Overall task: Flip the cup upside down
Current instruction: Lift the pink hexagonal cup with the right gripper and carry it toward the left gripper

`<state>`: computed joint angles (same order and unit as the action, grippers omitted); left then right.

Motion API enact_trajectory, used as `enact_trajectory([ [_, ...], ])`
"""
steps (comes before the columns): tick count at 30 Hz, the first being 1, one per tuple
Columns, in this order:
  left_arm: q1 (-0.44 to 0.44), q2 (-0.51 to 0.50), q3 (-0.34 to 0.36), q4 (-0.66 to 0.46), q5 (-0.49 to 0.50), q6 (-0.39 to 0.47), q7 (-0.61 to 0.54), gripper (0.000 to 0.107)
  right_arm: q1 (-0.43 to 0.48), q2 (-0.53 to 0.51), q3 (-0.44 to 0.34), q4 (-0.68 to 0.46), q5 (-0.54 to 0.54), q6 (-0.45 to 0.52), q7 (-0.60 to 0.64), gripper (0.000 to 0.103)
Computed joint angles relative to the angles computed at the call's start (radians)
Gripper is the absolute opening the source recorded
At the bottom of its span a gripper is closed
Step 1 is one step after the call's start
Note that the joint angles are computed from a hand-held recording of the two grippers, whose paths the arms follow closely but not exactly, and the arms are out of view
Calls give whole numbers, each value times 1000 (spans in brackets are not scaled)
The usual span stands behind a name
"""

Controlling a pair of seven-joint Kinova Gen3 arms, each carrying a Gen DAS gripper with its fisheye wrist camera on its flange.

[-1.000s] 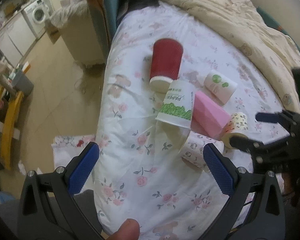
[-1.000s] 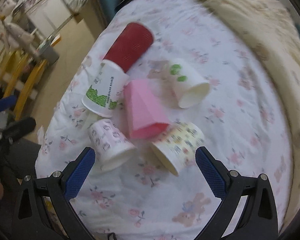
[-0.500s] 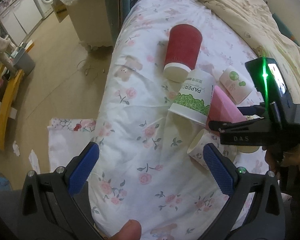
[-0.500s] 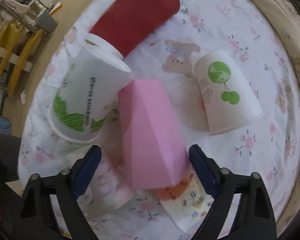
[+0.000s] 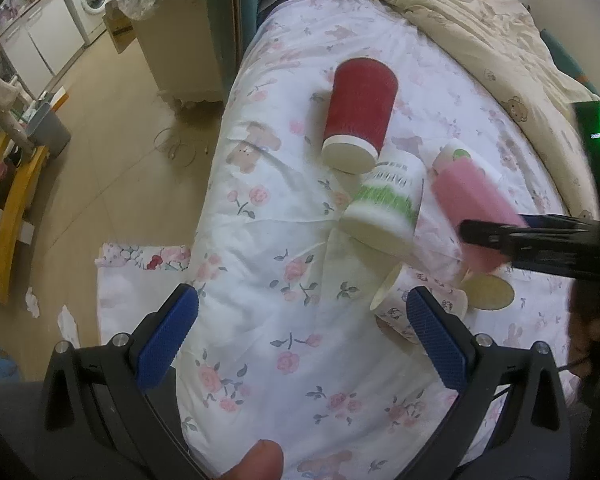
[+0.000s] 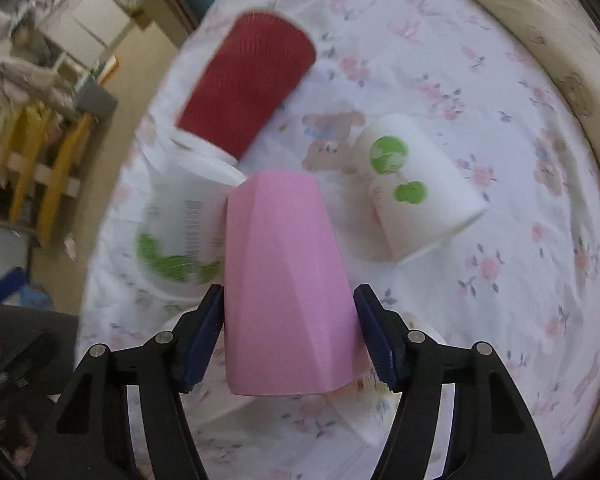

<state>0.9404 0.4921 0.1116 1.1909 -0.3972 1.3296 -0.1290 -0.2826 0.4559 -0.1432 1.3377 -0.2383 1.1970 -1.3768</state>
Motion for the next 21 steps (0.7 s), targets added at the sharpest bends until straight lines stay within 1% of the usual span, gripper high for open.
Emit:
enact_trajectory([
  [3,11,1,-1,-7,-12,2,2,103,56,-56,-2,29,-55,2,28,68],
  [6,26,-2,-3,-8,-27,4,13,103,85,-137,7,90,-97,-5,31,68],
  [7,32,-3,-4,-10,-35,5,17,103,77,-159,4,112,-105,-21,12,68],
  [8,38,-4,-4,-10,-41,6,22,103,69,-182,4,147,-110,-44,-9,68],
  [10,48,-4,-3,-14,-53,9,26,103,91,-246,20,216,-141,-58,-18,68],
  [11,52,-5,-2,-15,-57,8,26,103,84,-266,19,243,-148,-73,-39,68],
  [15,71,-5,7,-16,-61,12,20,103,98,-389,37,408,-204,-126,-75,68],
  [17,78,-9,14,-1,-50,10,28,103,92,-432,43,473,-205,-149,-99,68],
  [19,84,-12,22,18,-33,-2,42,103,75,-479,38,547,-181,-199,-138,68],
  [21,91,-14,28,32,-20,-11,58,103,72,-502,50,605,-204,-226,-144,68],
])
